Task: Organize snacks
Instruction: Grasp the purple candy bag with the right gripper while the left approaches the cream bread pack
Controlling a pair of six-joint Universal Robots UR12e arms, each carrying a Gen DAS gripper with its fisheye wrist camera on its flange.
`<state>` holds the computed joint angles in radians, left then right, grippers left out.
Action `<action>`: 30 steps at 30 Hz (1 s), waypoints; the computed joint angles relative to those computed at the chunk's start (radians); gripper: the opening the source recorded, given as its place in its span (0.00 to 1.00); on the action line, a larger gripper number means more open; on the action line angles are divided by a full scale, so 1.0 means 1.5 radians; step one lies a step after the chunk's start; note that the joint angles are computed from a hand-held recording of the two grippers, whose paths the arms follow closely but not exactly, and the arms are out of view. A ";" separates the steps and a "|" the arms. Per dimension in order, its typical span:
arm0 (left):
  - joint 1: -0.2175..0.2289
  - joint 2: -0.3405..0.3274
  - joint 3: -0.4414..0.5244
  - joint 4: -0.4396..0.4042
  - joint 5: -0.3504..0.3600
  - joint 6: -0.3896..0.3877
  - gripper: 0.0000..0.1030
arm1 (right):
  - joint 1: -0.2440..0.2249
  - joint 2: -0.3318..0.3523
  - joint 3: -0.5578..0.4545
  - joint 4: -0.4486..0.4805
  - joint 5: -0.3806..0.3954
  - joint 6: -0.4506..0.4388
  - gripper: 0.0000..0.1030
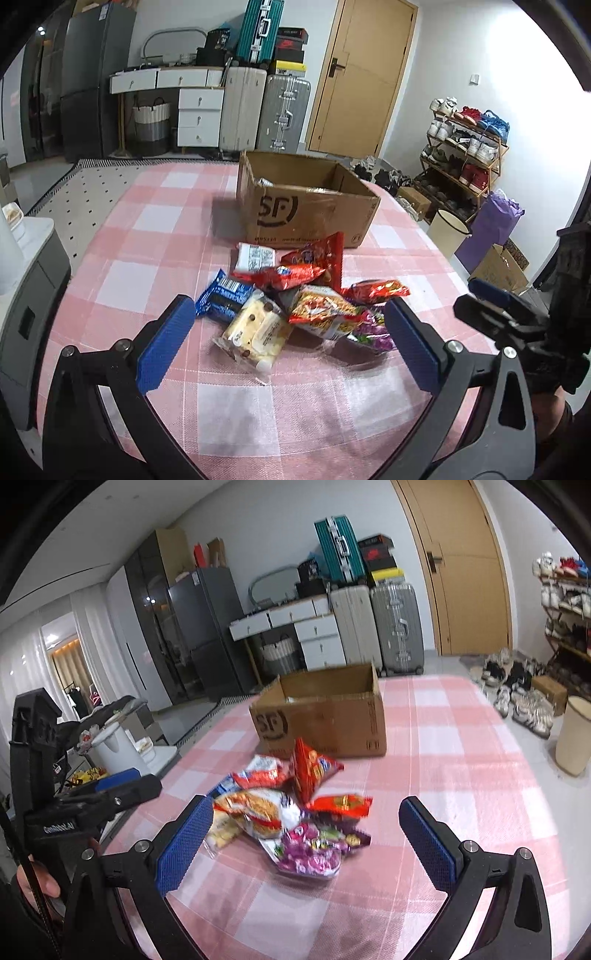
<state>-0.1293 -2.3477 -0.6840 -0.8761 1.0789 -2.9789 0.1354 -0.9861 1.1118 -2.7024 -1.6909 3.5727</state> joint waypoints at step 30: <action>0.007 -0.062 0.059 -0.058 0.004 -0.036 0.99 | -0.024 0.096 -0.109 0.191 0.089 0.051 0.79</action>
